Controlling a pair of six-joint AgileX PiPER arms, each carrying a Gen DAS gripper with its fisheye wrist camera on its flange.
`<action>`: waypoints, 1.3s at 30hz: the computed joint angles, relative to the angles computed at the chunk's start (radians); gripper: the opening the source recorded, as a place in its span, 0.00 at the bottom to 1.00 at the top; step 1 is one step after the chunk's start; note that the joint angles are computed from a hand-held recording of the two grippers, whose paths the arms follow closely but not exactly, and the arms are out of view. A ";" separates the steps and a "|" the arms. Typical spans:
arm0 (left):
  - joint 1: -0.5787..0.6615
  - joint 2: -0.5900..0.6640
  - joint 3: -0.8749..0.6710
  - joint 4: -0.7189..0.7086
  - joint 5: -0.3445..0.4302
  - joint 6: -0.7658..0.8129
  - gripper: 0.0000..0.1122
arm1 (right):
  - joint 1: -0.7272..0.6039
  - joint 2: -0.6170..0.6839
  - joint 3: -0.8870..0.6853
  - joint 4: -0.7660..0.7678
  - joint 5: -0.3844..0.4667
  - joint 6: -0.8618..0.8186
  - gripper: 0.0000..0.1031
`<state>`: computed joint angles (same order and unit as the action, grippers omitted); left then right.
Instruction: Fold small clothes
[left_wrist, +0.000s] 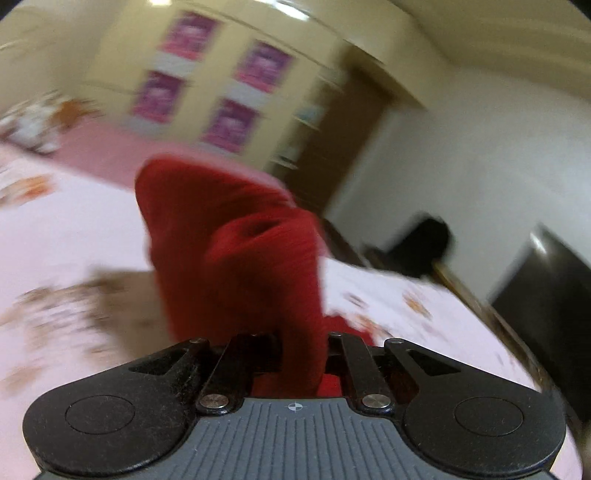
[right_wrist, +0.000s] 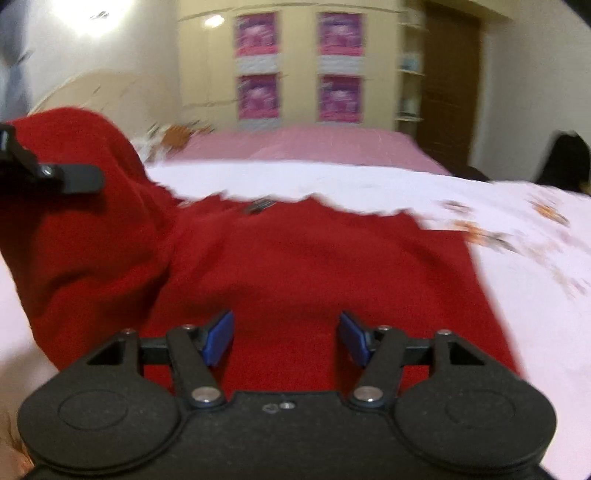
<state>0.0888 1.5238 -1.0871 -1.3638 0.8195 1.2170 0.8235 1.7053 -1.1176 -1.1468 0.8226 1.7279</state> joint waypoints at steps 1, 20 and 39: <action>-0.065 0.013 -0.025 0.027 -0.012 -0.002 0.08 | -0.004 -0.046 0.043 -0.003 0.020 0.028 0.59; -0.279 -0.109 -0.026 0.407 -0.028 -0.159 0.87 | -0.093 -0.498 0.367 0.067 0.005 0.177 0.61; -0.163 0.156 -0.144 0.469 -0.209 -0.312 0.87 | -0.467 -0.293 0.319 0.739 -0.679 -0.497 0.35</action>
<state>-0.0744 1.6796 -1.2313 -0.8947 0.6103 0.9048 0.3569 1.4126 -0.7981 -0.4082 0.1435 1.2307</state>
